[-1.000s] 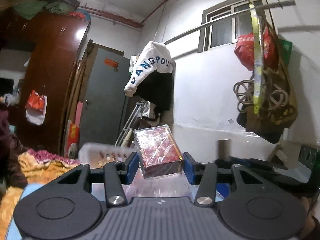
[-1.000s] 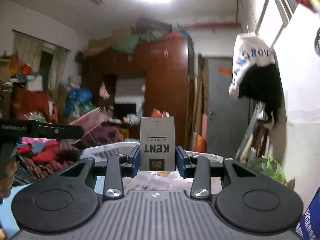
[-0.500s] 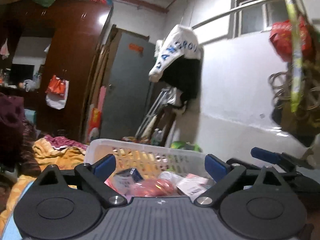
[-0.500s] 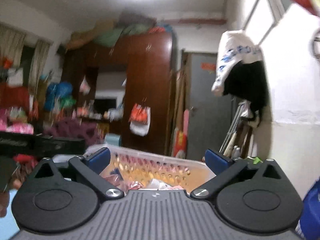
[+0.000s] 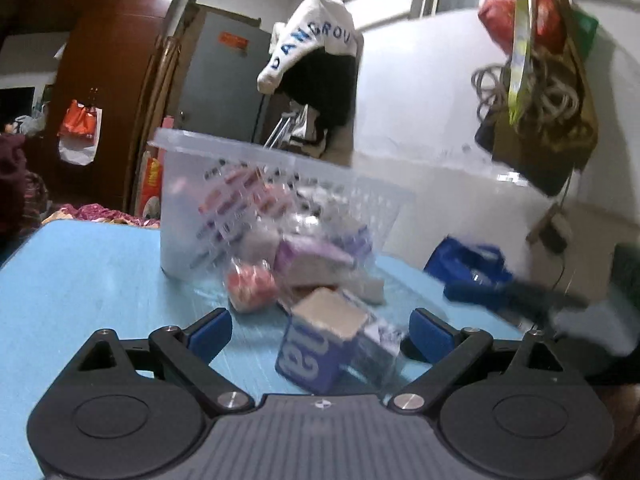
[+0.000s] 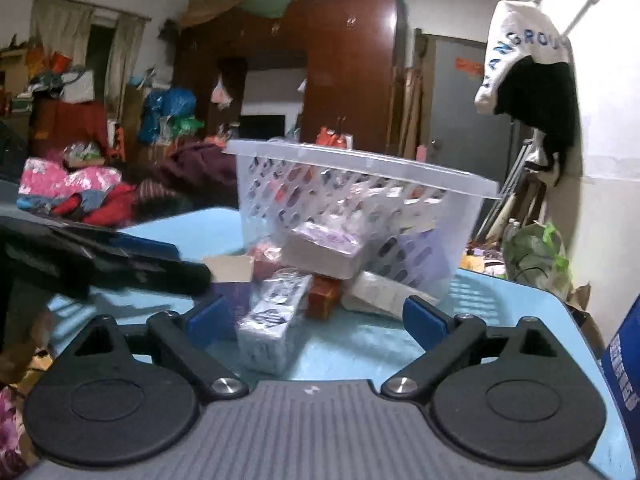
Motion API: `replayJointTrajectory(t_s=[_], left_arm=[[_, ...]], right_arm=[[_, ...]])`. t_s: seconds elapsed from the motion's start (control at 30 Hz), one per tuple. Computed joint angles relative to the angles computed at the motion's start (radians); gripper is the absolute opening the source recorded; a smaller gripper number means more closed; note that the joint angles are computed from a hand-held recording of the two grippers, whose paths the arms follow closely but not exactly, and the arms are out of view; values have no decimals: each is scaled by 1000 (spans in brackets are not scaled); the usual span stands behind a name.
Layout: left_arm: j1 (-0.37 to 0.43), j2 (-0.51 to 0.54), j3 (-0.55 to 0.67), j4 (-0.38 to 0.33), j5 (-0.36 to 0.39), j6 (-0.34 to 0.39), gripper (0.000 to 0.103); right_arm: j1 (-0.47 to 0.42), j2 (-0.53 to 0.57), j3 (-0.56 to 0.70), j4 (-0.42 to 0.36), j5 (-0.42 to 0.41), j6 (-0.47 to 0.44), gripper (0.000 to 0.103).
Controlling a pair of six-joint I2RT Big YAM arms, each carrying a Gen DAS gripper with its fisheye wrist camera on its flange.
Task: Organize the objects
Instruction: 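Grasp the purple 'ha' box with the left tool while the right tool grasps a clear-wrapped white box, then carry both held boxes over the white basket and open both tools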
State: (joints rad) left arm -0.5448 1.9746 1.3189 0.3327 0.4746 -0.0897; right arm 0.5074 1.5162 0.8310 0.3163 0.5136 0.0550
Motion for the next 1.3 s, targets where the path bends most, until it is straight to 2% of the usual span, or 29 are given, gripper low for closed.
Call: replayJointTrajectory(t_s=[0.07, 0.13, 0.17, 0.2, 0.23, 0.3, 0.33, 0.37, 0.43, 0.47, 0.57, 0.63, 0.73, 0.83, 0.9, 0.97, 1.07, 1.13, 1.23, 1.3], left_arm=[[-5, 2, 8, -13, -9, 10, 94], [-7, 0, 9, -24, -1, 20, 94], [-8, 0, 11, -35, -1, 33, 94], [-12, 1, 16, -48, -9, 45, 93], [-15, 2, 22, -67, -17, 61, 91], [-24, 4, 39, -113, -25, 82, 84], [-25, 4, 43, -127, -26, 87, 74], [-27, 5, 49, -138, -30, 89, 62], [-33, 6, 55, -137, -65, 81, 53], [-33, 7, 58, -133, -68, 80, 52], [-32, 2, 64, -123, -72, 84, 50], [-30, -1, 74, -103, -73, 84, 49], [-15, 8, 91, -17, -70, 38, 48], [4, 32, 114, 62, -40, -14, 47], [11, 49, 107, 139, -26, -43, 47], [12, 55, 93, 182, -30, -71, 47], [12, 49, 62, 271, -39, -81, 47], [9, 48, 62, 269, -62, -84, 47], [8, 45, 52, 295, -78, -93, 47], [4, 44, 50, 297, -96, -87, 46]], right_arm=[[-9, 14, 37, -82, -40, -17, 84], [-8, 28, 73, -157, -48, -41, 67], [-10, 34, 88, -182, -57, -56, 64], [-9, 37, 102, -209, -65, -65, 57], [-13, 37, 114, -234, -72, -73, 46], [-16, 41, 131, -271, -71, -89, 34], [-23, 37, 127, -273, -89, -85, 34], [-30, 30, 116, -263, -119, -76, 34], [-50, 8, 90, -240, -160, -58, 34], [-61, -6, 72, -219, -176, -46, 34], [-87, -37, 32, -147, -193, -32, 34], [-99, -56, -6, -52, -160, -31, 34], [-134, -66, -23, 20, -177, 32, 34], [-133, -64, -21, 36, -113, 71, 34], [-120, -61, -32, 98, -75, 48, 34], [-101, -41, -24, 143, -6, 6, 34], [-99, -16, -18, 202, -10, -12, 34], [-102, -5, -28, 276, -21, -23, 33], [-109, 6, -40, 342, -32, -16, 33], [-111, 6, -37, 335, -21, -1, 33]])
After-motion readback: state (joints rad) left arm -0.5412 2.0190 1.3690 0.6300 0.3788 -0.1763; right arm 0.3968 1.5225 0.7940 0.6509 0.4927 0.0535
